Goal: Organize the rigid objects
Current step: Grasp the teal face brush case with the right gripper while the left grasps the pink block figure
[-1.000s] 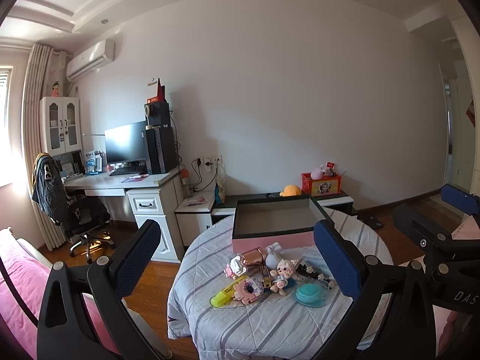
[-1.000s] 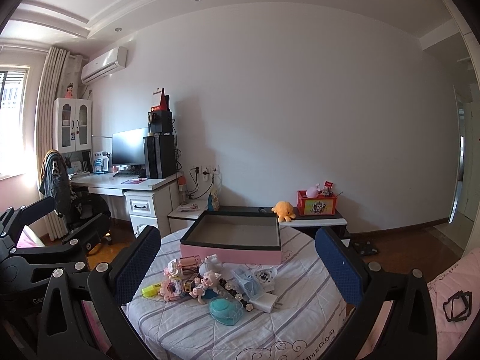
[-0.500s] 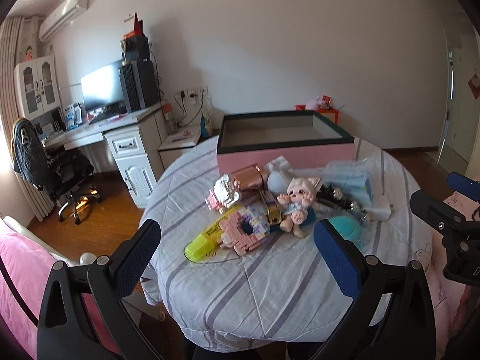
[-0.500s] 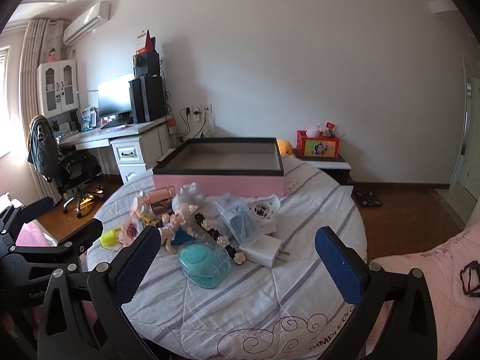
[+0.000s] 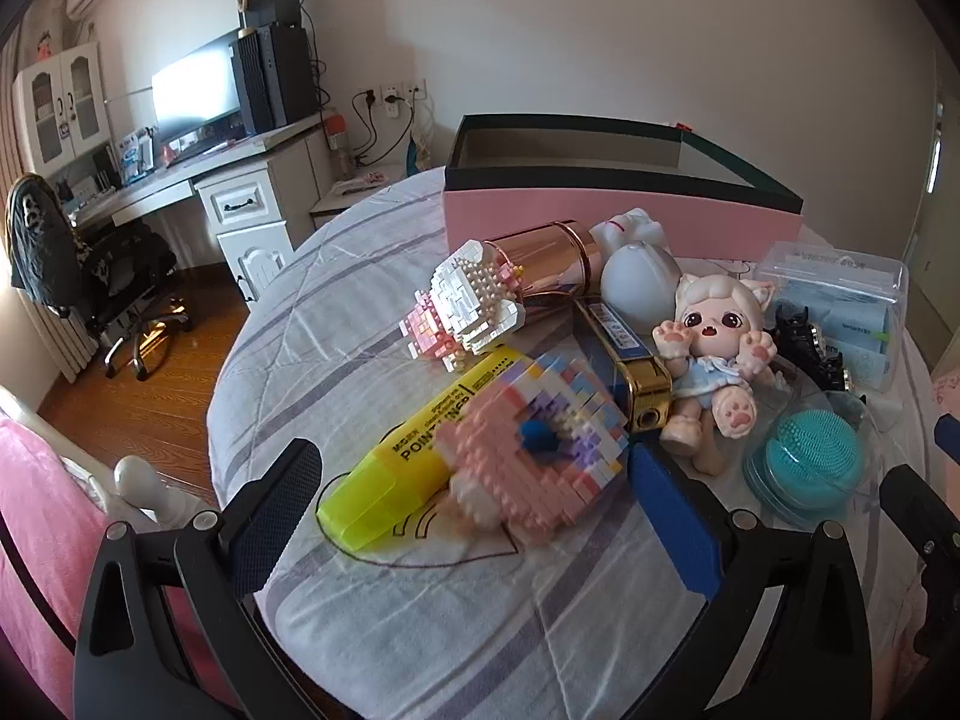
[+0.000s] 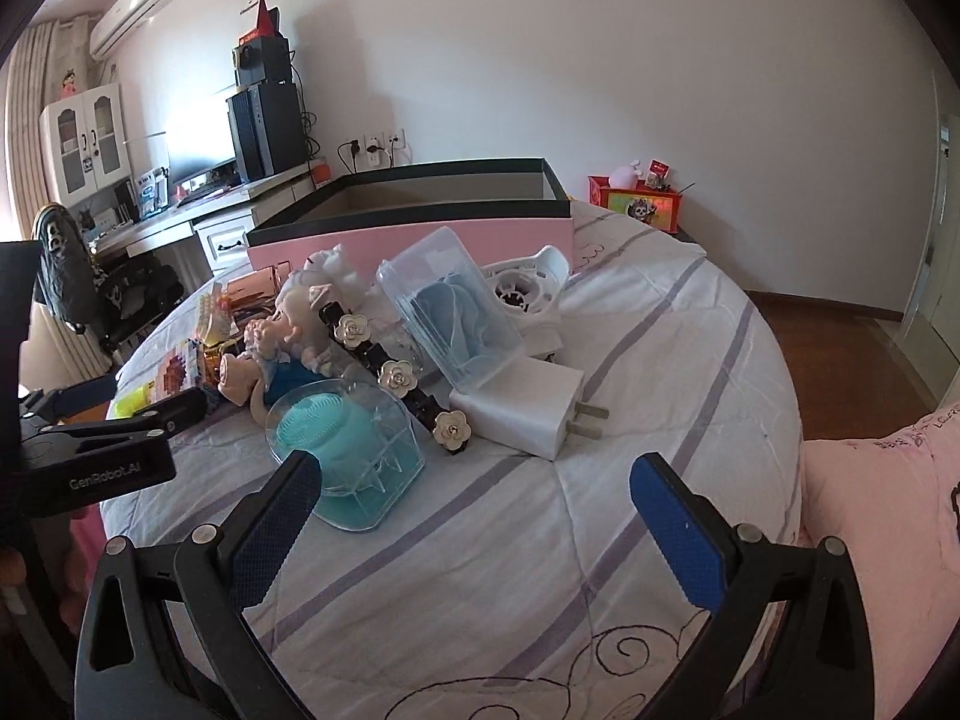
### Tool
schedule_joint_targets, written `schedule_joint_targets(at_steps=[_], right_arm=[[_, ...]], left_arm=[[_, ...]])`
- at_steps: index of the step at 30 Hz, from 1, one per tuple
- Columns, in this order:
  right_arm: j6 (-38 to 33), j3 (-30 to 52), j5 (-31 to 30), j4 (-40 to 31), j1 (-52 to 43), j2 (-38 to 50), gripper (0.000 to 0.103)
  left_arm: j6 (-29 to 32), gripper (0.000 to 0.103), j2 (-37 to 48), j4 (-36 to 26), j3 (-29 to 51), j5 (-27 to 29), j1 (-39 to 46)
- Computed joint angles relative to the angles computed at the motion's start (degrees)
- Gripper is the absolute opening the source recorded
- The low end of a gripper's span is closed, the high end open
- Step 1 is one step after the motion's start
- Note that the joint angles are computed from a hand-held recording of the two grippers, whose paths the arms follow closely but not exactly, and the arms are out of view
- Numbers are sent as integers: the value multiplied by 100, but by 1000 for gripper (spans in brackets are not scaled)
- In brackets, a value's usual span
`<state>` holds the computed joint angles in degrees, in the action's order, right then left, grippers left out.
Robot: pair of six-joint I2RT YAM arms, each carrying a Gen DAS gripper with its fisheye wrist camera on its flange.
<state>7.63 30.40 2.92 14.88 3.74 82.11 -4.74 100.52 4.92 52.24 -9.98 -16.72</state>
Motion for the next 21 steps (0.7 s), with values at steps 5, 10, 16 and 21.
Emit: schedule_joint_targets(at_steps=[5, 10, 16, 21], right_arm=[[45, 103, 156, 137, 139, 162, 103], [116, 194, 138, 135, 278, 284, 103], [159, 613, 87, 42, 598, 870, 103], [265, 1082, -142, 9, 622, 1358, 103]], left_arm=[[206, 84, 284, 143, 170, 310, 87], [336, 55, 48, 336, -131, 364, 145], [322, 54, -338, 322, -485, 881, 348], [372, 54, -520, 282, -635, 1002, 344]])
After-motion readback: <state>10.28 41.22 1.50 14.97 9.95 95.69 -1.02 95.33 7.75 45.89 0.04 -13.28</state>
